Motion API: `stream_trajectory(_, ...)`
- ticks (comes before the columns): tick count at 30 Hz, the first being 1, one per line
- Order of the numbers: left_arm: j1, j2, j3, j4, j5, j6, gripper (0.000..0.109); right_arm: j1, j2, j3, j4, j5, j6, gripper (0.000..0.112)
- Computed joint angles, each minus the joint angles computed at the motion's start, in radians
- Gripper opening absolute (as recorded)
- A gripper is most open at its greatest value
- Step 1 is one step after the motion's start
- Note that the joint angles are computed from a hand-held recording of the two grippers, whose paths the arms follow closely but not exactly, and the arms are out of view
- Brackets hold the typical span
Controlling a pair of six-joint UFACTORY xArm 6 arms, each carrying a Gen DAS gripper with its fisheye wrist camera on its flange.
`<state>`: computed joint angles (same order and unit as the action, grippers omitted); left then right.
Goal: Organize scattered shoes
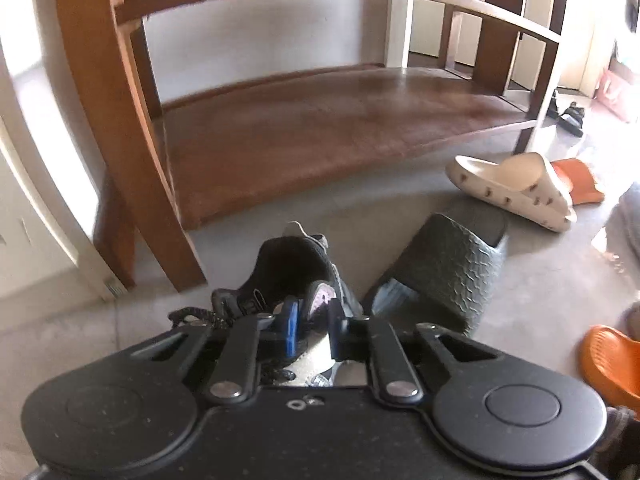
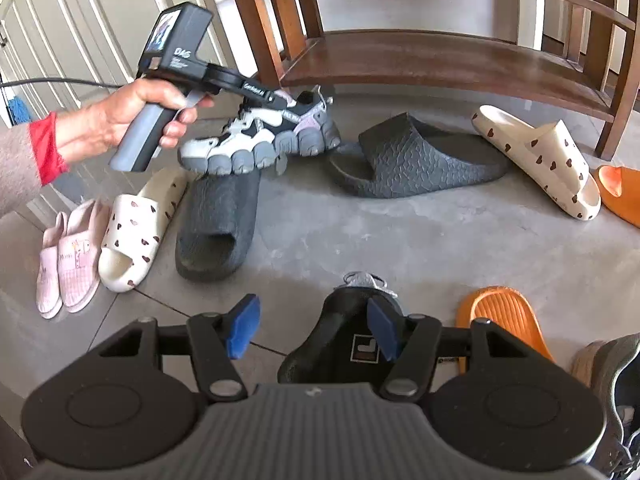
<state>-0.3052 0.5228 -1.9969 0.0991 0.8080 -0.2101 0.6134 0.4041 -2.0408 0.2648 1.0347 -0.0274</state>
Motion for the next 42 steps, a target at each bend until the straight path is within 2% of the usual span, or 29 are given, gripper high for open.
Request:
stream_trajectory(3, 0.010, -0.041, 0.049, -0.105, 0.002, -0.006, 0.009, -0.002, -0.011, 0.020, 0.010, -0.025, -0.005, 0.063)
stream_trajectory(8, 0.011, -0.146, 0.206, -0.252, -0.050, -0.033, 0.008, -0.003, -0.034, 0.055, 0.015, -0.063, 0.001, 0.063)
stream_trajectory(14, 0.024, -0.251, 0.365, -0.500, -0.111, 0.006, 0.008, -0.010, -0.052, 0.076, 0.014, -0.081, 0.030, 0.063)
stream_trajectory(23, 0.018, -0.338, 0.501, -0.741, -0.198, 0.111, 0.008, -0.013, -0.071, 0.104, 0.019, -0.113, 0.037, 0.063)
stream_trajectory(29, -0.001, -0.389, 0.561, -0.833, -0.267, 0.132, 0.007, -0.017, -0.086, 0.131, 0.026, -0.128, 0.040, 0.063)
stream_trajectory(31, -0.007, -0.403, 0.569, -0.882, -0.290, 0.171, 0.007, -0.019, -0.092, 0.142, 0.027, -0.135, 0.045, 0.063)
stream_trajectory(32, -0.010, -0.410, 0.572, -0.908, -0.301, 0.192, 0.000, -0.019, -0.093, 0.144, 0.028, -0.136, 0.046, 0.063)
stream_trajectory(34, -0.024, -0.433, 0.575, -0.995, -0.337, 0.274, 0.000, -0.022, -0.097, 0.150, 0.031, -0.137, 0.048, 0.063)
stream_trajectory(36, -0.045, -0.451, 0.564, -0.975, -0.367, 0.306, 0.000, -0.022, -0.103, 0.156, 0.026, -0.139, 0.049, 0.063)
stream_trajectory(42, -0.076, -0.456, 0.552, -0.825, -0.318, 0.268, 0.000, -0.025, -0.125, 0.189, 0.026, -0.150, 0.049, 0.063)
